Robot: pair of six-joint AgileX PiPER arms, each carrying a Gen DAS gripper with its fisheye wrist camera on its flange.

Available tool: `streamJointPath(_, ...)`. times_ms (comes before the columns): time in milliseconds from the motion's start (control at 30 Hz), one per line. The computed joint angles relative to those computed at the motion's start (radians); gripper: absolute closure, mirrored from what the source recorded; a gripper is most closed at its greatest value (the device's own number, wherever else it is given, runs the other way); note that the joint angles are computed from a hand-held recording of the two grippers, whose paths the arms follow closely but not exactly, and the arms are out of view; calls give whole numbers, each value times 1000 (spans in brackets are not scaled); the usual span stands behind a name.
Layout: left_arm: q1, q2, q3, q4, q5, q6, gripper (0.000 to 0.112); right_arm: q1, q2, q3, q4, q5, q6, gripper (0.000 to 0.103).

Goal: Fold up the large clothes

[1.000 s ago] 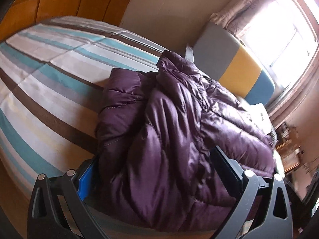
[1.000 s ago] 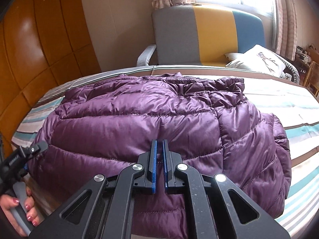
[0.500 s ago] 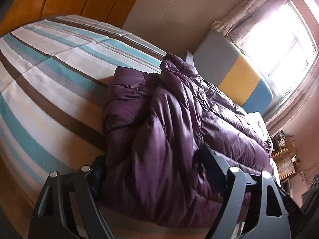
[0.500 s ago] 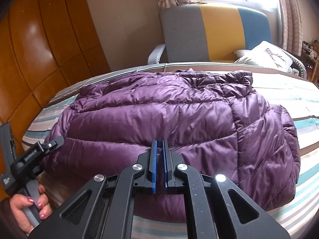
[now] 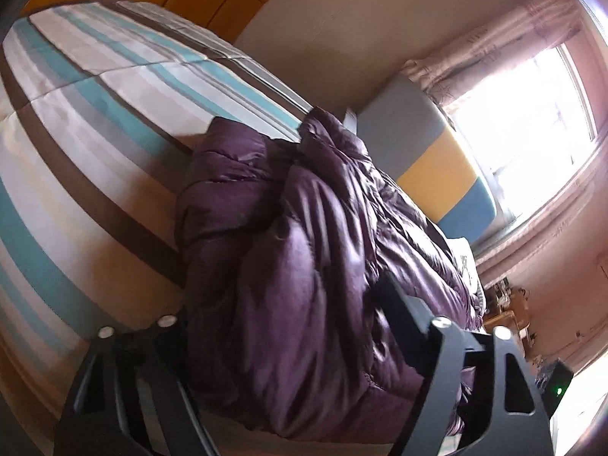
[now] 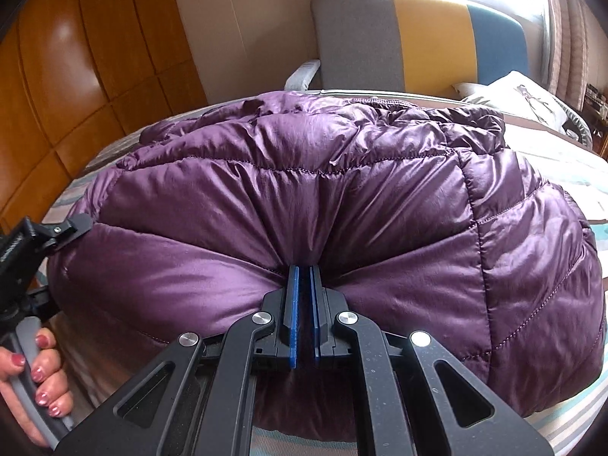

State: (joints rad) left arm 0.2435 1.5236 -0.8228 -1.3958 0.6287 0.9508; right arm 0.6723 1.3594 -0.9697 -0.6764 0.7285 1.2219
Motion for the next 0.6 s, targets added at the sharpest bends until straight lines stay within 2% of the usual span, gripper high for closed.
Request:
streamJointPath(33, 7, 4, 1, -11, 2, -9, 48, -2, -1, 1, -1, -4, 2, 98)
streamJointPath(167, 13, 30, -23, 0, 17, -50, 57, -16, -30, 34, 9, -43, 30, 98)
streamJointPath(233, 15, 51, -39, 6, 38, -56, 71, -27, -35, 37, 27, -60, 24, 98)
streamJointPath(333, 23, 59, -47, -16, 70, -48, 83, -19, -29, 30, 23, -49, 23, 98)
streamJointPath(500, -65, -61, -52, 63, -57, -72, 90, 4, -13, 12, -8, -4, 33, 98)
streamJointPath(600, -144, -147, -62, 81, -110, -44, 90, 0, -18, 18, -3, -13, 41, 98)
